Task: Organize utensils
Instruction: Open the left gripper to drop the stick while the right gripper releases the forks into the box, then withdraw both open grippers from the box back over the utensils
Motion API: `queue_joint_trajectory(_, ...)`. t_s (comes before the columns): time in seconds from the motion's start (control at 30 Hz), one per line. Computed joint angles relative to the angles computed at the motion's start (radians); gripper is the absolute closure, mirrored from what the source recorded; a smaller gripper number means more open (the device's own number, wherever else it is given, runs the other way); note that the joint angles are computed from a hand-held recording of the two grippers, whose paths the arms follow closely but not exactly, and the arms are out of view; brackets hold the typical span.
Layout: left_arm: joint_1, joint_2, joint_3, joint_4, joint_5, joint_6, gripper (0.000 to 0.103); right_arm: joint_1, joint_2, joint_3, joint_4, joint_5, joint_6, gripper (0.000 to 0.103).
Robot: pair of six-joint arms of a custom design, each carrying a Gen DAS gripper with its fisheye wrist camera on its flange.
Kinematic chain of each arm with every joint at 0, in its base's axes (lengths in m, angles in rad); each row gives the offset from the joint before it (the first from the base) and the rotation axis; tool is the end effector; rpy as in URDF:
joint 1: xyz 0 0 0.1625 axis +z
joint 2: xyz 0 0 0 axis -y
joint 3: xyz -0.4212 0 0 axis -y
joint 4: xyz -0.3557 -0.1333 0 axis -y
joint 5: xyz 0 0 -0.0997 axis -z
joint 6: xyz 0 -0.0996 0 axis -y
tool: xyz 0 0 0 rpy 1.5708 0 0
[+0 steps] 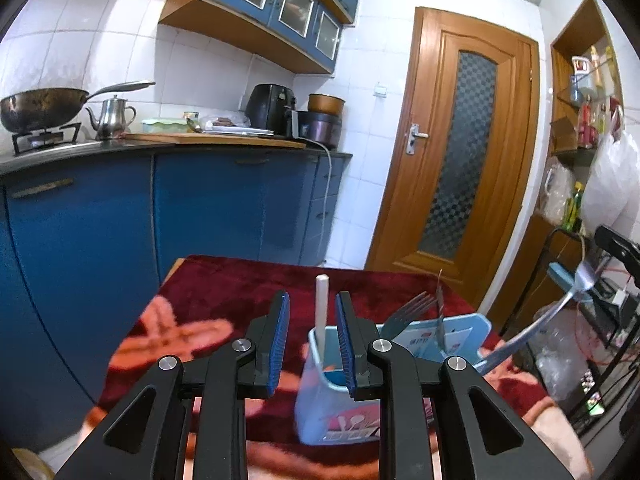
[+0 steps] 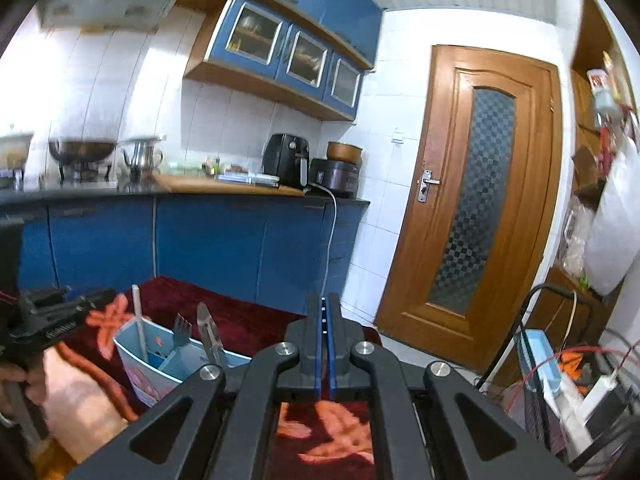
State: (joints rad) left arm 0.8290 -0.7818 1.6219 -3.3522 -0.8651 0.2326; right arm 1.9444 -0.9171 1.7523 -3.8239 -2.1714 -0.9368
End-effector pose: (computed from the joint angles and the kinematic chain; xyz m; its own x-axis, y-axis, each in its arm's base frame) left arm -0.2975 -0.6175 0.2303 -0.7990 0.2244 -0.5579 0.5980 0.3929 -0.6985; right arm 0.2875 -0.5223 0.3192 -0.5310 0.0154 0.8473 -0.8160 0.2604 -0.5161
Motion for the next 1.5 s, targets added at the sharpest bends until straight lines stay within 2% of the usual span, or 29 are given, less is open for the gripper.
queue_joint_trajectory(0.17, 0.002, -0.001, 0.012, 0.005, 0.013, 0.009, 0.079, -0.004, 0.054, -0.072, 0.059, -0.05, -0.055, 0.1)
queue_joint_trajectory(0.37, 0.016, -0.005, 0.019, 0.024, 0.003, -0.015, 0.079, -0.022, 0.11, -0.158, 0.171, -0.07, -0.033, 0.099)
queue_joint_trajectory(0.53, 0.026, -0.004, 0.019, 0.031, -0.006, -0.028, 0.079, -0.044, 0.13, -0.221, 0.332, -0.048, 0.085, 0.099)
queue_joint_trajectory(0.6, 0.029, -0.004, 0.022, 0.031, -0.009, -0.033, 0.079, -0.055, 0.132, -0.237, 0.38, -0.019, 0.141, 0.094)
queue_joint_trajectory(0.7, 0.032, -0.003, 0.026, 0.02, -0.01, -0.039, 0.079, -0.078, 0.101, -0.224, 0.463, 0.073, 0.285, 0.082)
queue_joint_trajectory(0.77, 0.036, -0.004, 0.025, 0.023, -0.007, -0.046, 0.079, -0.094, 0.078, -0.19, 0.441, 0.145, 0.344, 0.074)
queue_joint_trajectory(0.9, 0.043, -0.008, 0.023, 0.043, -0.007, -0.077, 0.079, -0.104, 0.047, -0.121, 0.337, 0.22, 0.35, 0.073)
queue_joint_trajectory(0.97, 0.044, -0.009, 0.021, 0.053, -0.005, -0.087, 0.079, -0.104, 0.029, -0.088, 0.295, 0.249, 0.347, 0.068)
queue_joint_trajectory(1.03, 0.043, -0.011, 0.022, 0.057, -0.005, -0.089, 0.079, -0.098, 0.01, -0.056, 0.259, 0.265, 0.342, 0.067)
queue_joint_trajectory(1.17, 0.035, -0.018, 0.033, 0.065, 0.0, -0.087, 0.079, -0.086, -0.024, -0.008, 0.234, 0.255, 0.351, 0.067)
queue_joint_trajectory(1.5, -0.009, -0.096, 0.116, 0.151, 0.046, -0.109, 0.079, -0.062, -0.106, 0.144, 0.269, 0.163, 0.407, 0.067)
